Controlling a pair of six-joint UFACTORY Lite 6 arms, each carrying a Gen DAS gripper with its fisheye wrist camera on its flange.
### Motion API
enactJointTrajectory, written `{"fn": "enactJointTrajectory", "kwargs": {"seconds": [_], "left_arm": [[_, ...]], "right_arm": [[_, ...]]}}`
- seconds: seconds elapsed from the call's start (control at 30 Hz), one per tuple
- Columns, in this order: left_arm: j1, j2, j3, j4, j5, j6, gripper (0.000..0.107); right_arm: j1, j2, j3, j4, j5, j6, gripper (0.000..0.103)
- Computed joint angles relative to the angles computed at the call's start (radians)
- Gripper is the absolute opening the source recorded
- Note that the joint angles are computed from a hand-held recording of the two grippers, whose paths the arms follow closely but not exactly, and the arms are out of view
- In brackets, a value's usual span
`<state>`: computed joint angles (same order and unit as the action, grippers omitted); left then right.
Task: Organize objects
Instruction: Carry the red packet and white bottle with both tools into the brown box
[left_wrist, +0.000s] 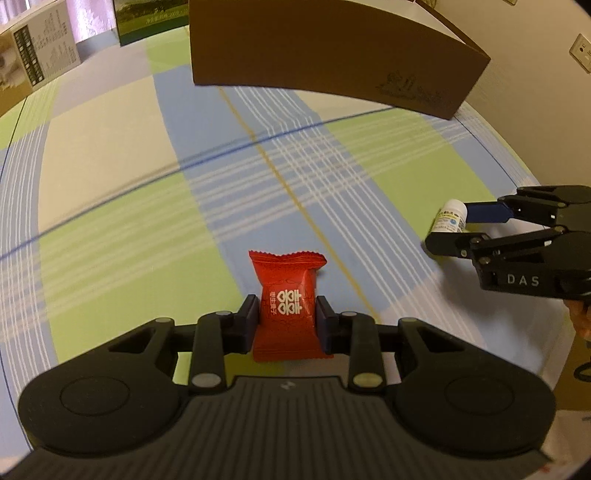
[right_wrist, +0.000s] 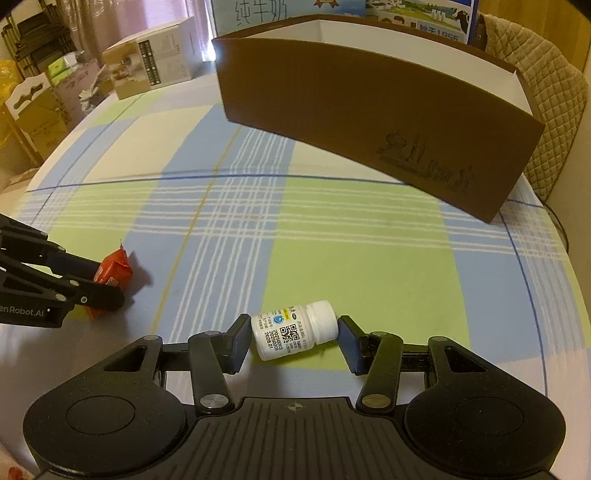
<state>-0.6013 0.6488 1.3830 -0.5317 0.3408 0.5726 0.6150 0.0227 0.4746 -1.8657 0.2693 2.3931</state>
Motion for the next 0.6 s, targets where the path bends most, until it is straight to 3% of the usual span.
{"fn": "enactJointTrajectory", "kwargs": {"seconds": [0.3,0.6], "left_arm": [[-0.032,0.023,0.026,0.058,-0.019,-0.116,0.028],[-0.091,0.038,0.055,0.348,-0.033,-0.4,0.025]], "right_arm": [[0.041,-0.092,-0.082,0.099,0.013,-0.049,0.048],[0.009,-0.192,-0.159,0.164,0.005,-0.117,0.048]]}}
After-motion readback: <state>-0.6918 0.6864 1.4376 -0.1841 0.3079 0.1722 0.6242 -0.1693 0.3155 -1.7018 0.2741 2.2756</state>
